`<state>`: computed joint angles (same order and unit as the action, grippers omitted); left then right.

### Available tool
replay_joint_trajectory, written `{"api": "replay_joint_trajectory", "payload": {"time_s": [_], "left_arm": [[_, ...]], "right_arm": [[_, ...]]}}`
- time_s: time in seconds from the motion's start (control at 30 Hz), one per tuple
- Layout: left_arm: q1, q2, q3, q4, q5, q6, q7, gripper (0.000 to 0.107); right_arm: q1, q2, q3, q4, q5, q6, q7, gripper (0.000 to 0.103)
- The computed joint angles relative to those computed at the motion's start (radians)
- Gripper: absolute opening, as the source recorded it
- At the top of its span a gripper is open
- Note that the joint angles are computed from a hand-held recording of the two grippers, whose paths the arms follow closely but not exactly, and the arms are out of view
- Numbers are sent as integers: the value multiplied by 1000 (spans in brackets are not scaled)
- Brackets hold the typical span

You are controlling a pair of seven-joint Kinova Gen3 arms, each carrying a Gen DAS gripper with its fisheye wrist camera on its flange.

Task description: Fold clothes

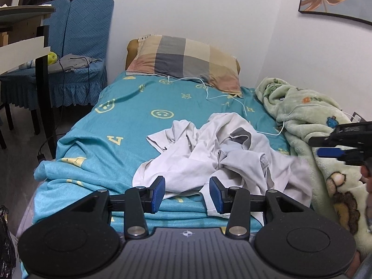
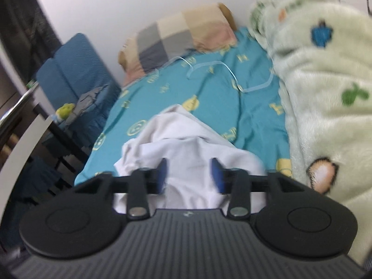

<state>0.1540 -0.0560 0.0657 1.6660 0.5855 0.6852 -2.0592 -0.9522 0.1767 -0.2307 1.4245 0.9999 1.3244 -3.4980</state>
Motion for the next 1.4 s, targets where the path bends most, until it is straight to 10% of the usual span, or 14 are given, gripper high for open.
{"api": "replay_joint_trajectory", "payload": {"time_s": [0.43, 1.4], "left_arm": [[-6, 39, 17, -44, -40, 40, 78, 46], [2, 88, 53, -75, -51, 78, 52, 50]], "right_arm": [[-188, 240, 116, -380, 1, 283, 290, 73], [-271, 273, 208, -410, 41, 310, 289, 73]]}}
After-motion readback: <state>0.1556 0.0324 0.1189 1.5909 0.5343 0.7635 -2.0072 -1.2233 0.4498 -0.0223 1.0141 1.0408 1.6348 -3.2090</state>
